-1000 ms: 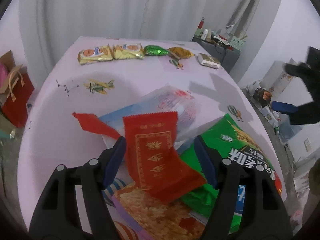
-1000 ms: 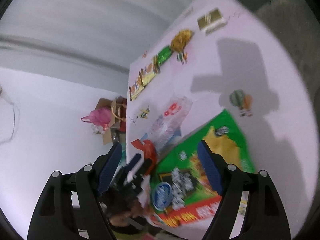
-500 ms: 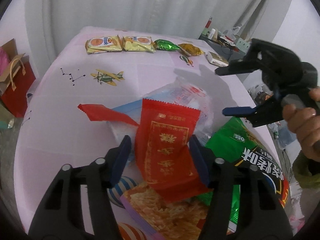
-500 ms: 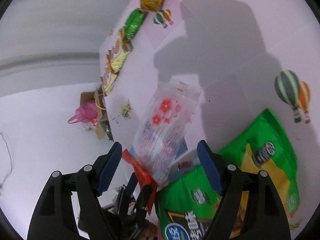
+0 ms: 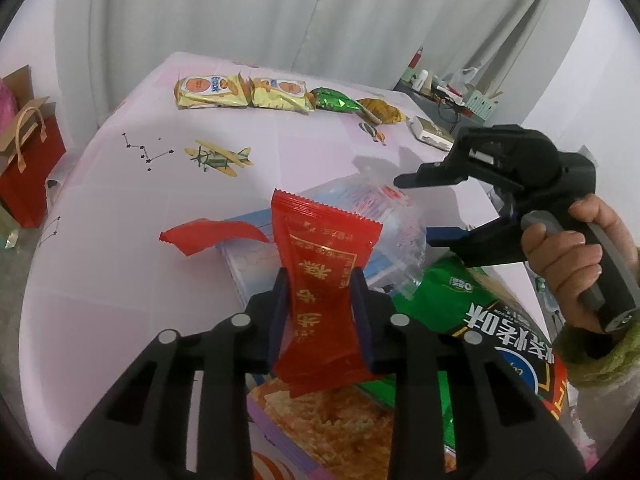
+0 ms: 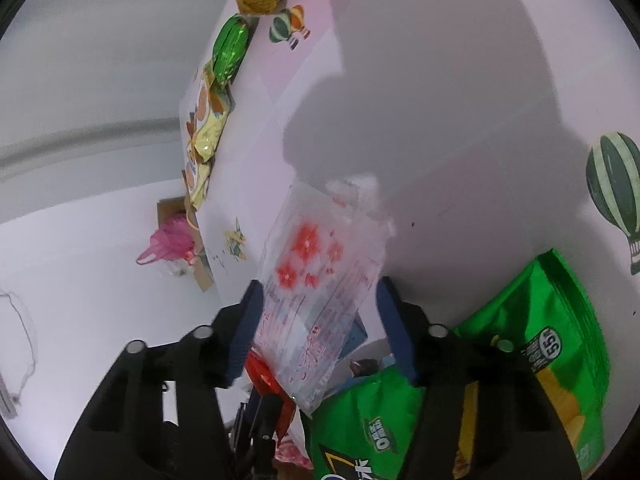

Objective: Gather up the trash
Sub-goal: 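Grasp the red packet with the left gripper while the right grasps the clear flower-print bag, then lift the red packet and clear bag and carry both over the wastebasket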

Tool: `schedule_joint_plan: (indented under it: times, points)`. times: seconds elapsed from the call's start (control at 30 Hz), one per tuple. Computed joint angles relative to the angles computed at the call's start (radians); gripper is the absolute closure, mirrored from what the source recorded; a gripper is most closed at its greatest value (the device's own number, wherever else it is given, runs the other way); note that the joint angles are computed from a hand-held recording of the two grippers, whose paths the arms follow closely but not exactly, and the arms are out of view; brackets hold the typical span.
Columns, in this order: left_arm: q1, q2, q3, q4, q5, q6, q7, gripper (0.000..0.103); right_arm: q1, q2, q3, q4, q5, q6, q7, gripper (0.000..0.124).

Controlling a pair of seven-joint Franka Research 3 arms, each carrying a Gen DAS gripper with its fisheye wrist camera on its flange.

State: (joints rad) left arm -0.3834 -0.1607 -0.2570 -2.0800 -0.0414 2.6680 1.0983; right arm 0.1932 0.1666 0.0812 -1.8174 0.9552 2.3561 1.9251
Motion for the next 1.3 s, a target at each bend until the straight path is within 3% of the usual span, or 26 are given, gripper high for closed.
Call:
schedule_joint_plan:
  times: [0.3,0.4,1.3]
  points:
    - [-0.002,-0.009,0.007,-0.010,-0.017,0.020,0.003,0.085,-0.008,-0.019,0.001,-0.047,0.097,0.033,-0.064,0.112]
    - [0.000,-0.012,0.007,-0.013,-0.014,0.025,-0.003,0.088,-0.007,-0.036,0.000,-0.067,0.125,0.049,-0.090,0.117]
    - [-0.014,-0.091,-0.001,-0.001,0.059,0.059,-0.054,0.095,0.032,-0.233,-0.049,-0.180,0.283,0.141,-0.289,0.121]
